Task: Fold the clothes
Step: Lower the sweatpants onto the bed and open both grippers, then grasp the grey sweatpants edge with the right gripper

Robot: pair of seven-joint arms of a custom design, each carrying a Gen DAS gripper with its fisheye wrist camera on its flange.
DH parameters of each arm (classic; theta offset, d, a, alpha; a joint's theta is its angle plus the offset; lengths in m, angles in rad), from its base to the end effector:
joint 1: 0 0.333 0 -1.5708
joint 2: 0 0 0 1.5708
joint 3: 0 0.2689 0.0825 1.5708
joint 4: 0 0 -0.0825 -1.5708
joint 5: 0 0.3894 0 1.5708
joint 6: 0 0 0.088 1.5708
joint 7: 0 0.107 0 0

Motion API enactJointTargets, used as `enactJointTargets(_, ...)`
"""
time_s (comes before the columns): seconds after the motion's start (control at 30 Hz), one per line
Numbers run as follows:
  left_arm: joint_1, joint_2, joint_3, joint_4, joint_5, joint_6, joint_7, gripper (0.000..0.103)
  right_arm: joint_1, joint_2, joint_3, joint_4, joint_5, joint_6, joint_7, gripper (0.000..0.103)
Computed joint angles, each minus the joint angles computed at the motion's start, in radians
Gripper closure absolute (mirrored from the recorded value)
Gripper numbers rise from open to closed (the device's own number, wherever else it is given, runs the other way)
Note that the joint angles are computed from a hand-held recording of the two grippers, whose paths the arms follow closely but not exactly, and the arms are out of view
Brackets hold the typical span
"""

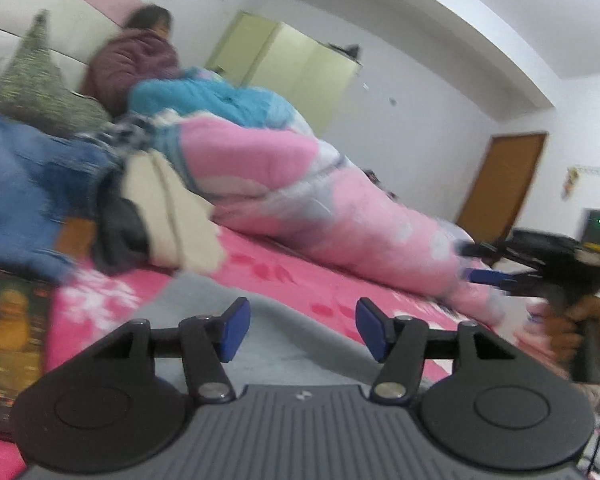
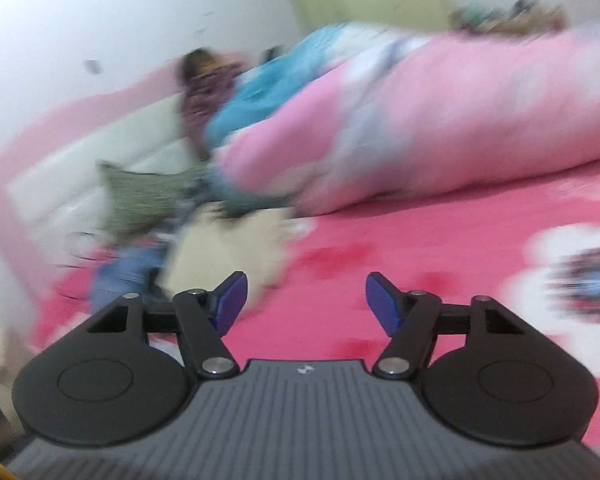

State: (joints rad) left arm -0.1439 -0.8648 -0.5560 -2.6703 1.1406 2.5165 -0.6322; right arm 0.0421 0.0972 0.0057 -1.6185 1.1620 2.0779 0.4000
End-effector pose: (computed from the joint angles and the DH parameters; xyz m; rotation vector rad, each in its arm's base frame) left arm 0.3058 -0.2638 0.4824 -1.8095 0.8340 -1.2259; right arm 0.6271 0.0765 0.5795 -1.8503 0.7537 -0.0743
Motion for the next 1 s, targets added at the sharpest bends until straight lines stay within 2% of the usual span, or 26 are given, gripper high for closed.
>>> enactJointTargets(0.07, 0.018, 0.049, 0.009, 0.032, 0.014, 0.029, 0.017, 0.041, -0.028, -0.102, -0.037, -0.125, -0.019, 0.09, -0.1, 0.041)
enactJointTargets(0.17, 0.04, 0.129, 0.022, 0.08, 0.023, 0.053, 0.038, 0.041, -0.054, -0.219, -0.098, -0.286, -0.034, 0.166, -0.213, 0.042)
enactJointTargets(0.33, 0.038, 0.284, 0.068, 0.182, -0.027, 0.048, 0.144, 0.041, -0.075, -0.287, -0.174, -0.426, -0.05, 0.211, -0.316, 0.05)
enactJointTargets(0.5, 0.019, 0.393, 0.101, 0.251, -0.068, -0.032, 0.243, 0.043, -0.063, -0.259, -0.174, -0.442, -0.04, 0.259, -0.423, 0.055)
enactJointTargets(0.73, -0.023, 0.495, 0.154, 0.32, -0.132, -0.117, 0.324, 0.043, -0.057, -0.187, -0.147, -0.444, -0.05, 0.397, -0.651, 0.056)
enactJointTargets(0.83, -0.039, 0.53, 0.158, 0.349, -0.129, -0.162, 0.348, 0.043, -0.065, -0.148, -0.137, -0.433, -0.072, 0.439, -0.689, 0.057)
enactJointTargets(0.93, -0.056, 0.552, 0.168, 0.367, -0.127, -0.193, 0.359, 0.043, -0.085, -0.131, -0.137, -0.432, -0.08, 0.439, -0.72, 0.069)
enactJointTargets(1.0, -0.065, 0.562, 0.173, 0.377, -0.123, -0.21, 0.362, 0.043, -0.101, -0.129, -0.141, -0.432, -0.067, 0.43, -0.728, 0.09)
